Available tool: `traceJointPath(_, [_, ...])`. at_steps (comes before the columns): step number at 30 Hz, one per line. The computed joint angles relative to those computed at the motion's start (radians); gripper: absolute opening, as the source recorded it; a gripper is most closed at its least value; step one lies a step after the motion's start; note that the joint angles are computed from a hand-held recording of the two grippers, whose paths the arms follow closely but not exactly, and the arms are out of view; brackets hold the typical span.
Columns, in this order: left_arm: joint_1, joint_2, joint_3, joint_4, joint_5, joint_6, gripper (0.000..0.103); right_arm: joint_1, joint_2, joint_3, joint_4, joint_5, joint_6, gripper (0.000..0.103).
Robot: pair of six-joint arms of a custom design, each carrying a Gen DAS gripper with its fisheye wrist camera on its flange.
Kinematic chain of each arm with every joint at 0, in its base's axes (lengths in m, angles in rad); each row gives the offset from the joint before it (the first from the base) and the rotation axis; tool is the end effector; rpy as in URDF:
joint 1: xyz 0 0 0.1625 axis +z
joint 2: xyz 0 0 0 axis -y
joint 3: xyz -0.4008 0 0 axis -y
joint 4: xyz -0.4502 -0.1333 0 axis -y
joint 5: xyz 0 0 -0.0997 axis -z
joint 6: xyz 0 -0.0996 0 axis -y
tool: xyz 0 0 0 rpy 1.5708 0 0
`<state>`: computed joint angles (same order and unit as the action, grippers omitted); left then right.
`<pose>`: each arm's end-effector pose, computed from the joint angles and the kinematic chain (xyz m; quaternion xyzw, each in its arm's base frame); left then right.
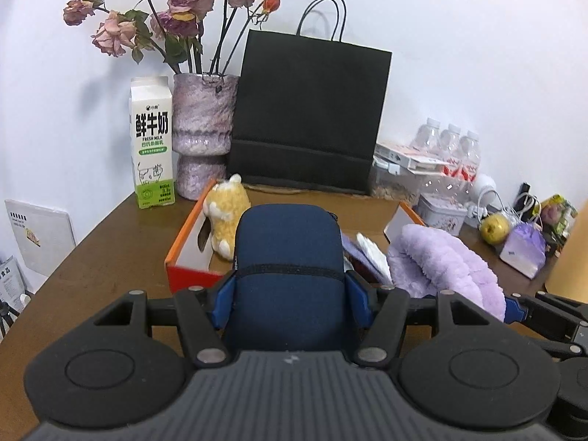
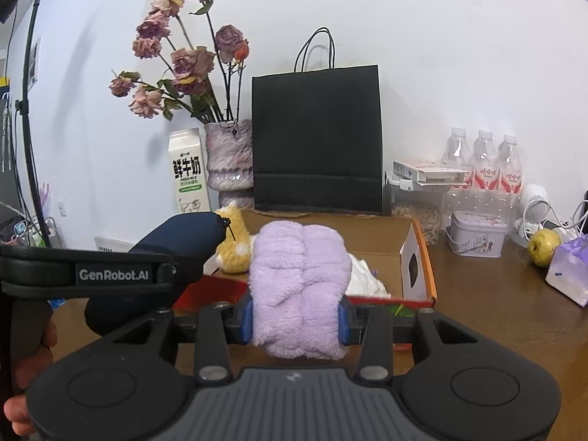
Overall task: Organize objects
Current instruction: 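Carry the navy pouch and lavender headband over the red box with both tools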
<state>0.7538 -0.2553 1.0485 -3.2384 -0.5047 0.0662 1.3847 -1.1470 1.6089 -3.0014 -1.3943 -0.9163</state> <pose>-0.4357 -0.7114 -0.0115 0.1390 0.7974 -0.5081 0.2946 0.0177 -0.7208 0.3538 0.3531 -0.8088 0.4360 0.1765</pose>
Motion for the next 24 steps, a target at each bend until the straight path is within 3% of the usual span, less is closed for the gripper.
traceJointPath(9, [0.033,0.071,-0.156,0.031,-0.027,0.032,0.062,0.016,0.081,-0.113,0.017,0.001,0.027,0.039])
traceJointPath(24, [0.088,0.233,-0.484,0.192,-0.064,0.059,0.063,0.034,0.230,-0.327,0.072,-0.033,0.041,0.039])
